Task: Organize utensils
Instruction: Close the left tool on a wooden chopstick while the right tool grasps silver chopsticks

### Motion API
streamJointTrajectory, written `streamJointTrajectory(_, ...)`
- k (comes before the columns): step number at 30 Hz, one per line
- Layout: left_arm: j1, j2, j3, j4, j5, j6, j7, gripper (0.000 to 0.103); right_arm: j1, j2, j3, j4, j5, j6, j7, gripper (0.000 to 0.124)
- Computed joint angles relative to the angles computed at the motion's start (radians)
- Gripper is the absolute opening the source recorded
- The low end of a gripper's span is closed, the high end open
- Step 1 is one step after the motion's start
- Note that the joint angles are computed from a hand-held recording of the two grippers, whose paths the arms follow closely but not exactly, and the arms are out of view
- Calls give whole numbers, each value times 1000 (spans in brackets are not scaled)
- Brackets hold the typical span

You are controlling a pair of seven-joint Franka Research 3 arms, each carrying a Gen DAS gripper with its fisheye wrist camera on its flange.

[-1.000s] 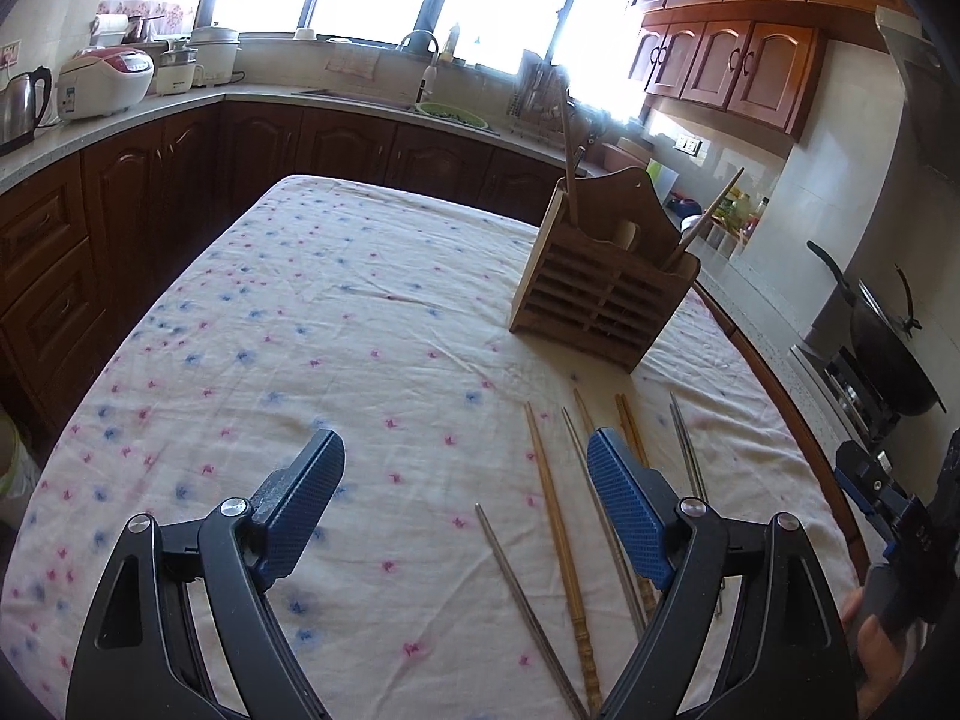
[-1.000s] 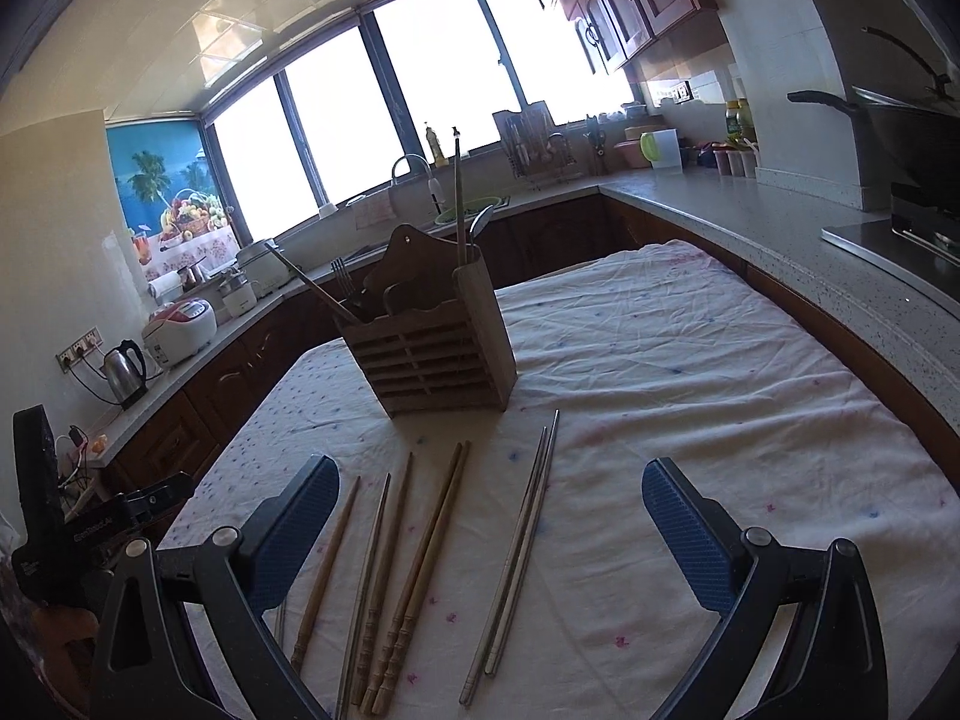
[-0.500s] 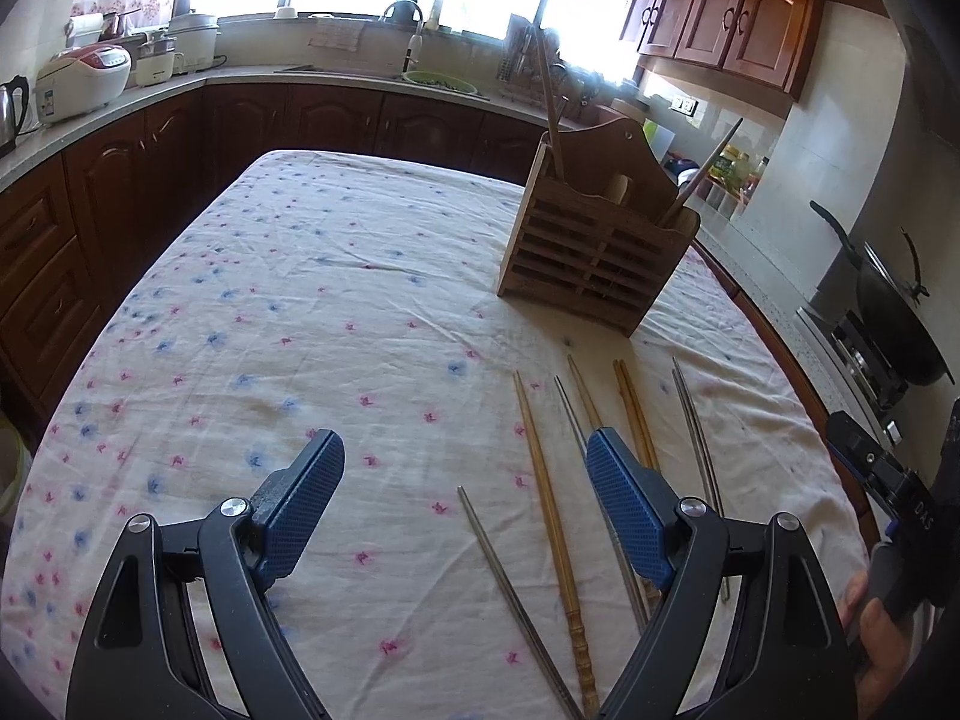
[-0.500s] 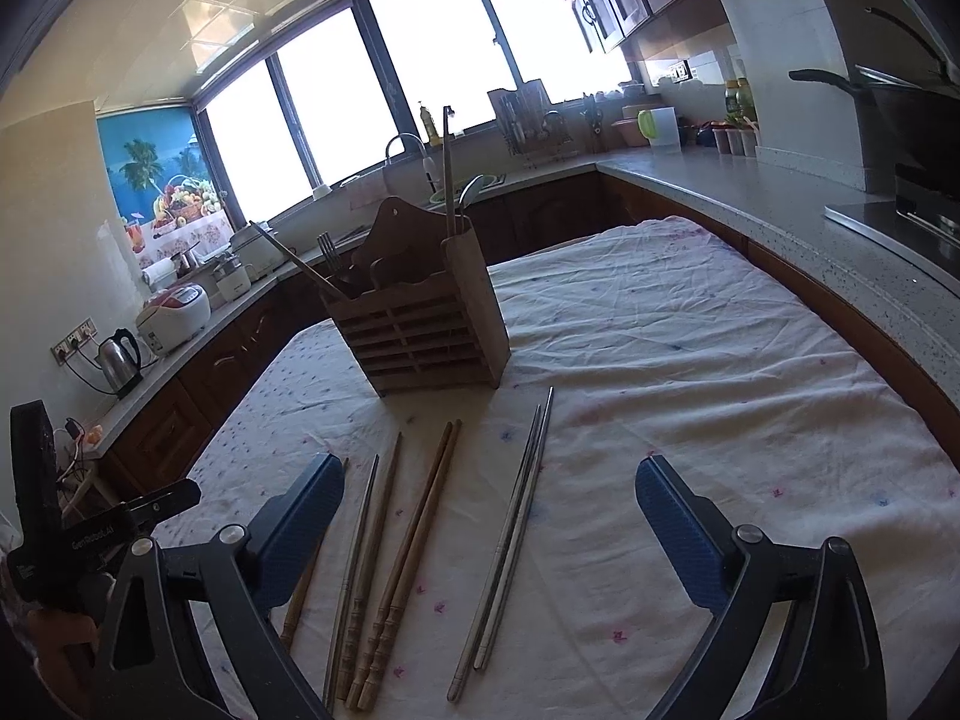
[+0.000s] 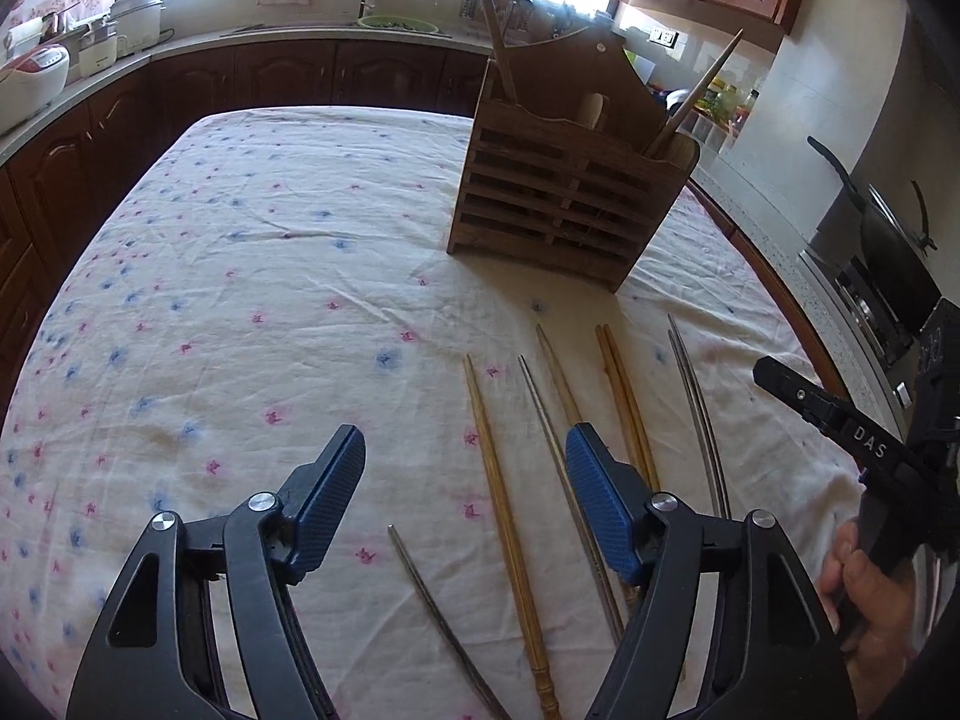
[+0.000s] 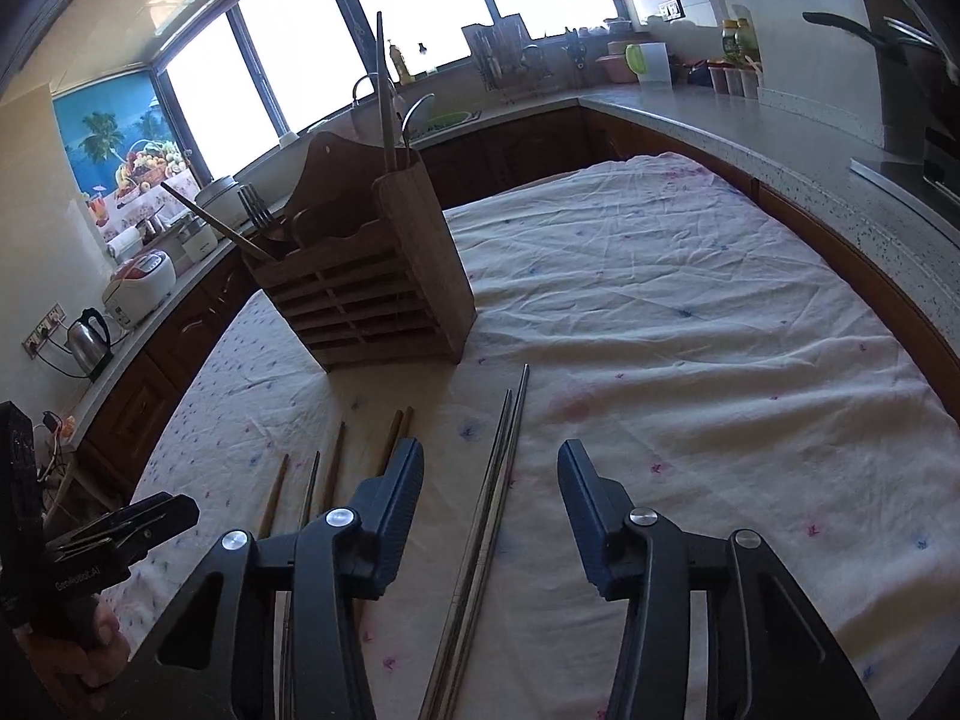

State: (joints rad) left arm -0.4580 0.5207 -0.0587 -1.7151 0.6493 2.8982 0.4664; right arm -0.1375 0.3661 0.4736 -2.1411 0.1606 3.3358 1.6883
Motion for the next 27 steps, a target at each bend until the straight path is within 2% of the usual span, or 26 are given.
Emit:
streamJointTrajectory(2,25,29,-37,38,-38,-27,55,62,7,29,-10,44,2,-46,-9,37)
streamJointTrajectory(5,40,67,-65,90,-86,-68,125,57,67,58,-73,103,37,-96,-36,29)
streamJointTrajectory(8,48,105,-83,141,-129,-110,188,52,100,90,-108,161,68,-142,-59,26)
streamJointTrajectory(10,53,124,-92,162,-159,-125,224,47,144,102,-156,192,82,-170,-67,26)
streamJointTrajectory(15,45,148,-87,186,-195,-138,264,45,243,135,-266,261,106,-247,-82,22)
streamJointTrajectory(18,34,150,-71,187,-193,-132,267,44,282,158,-309,296,123,-289,-101,19)
streamJointTrajectory(23,15,159,-50,202,-177,-135,266,43,372,171,-401,323,131,-304,-111,16)
streamJointTrajectory(27,4,169,-39,220,-158,-146,266,35,432,201,-469,377,98,-339,-95,15)
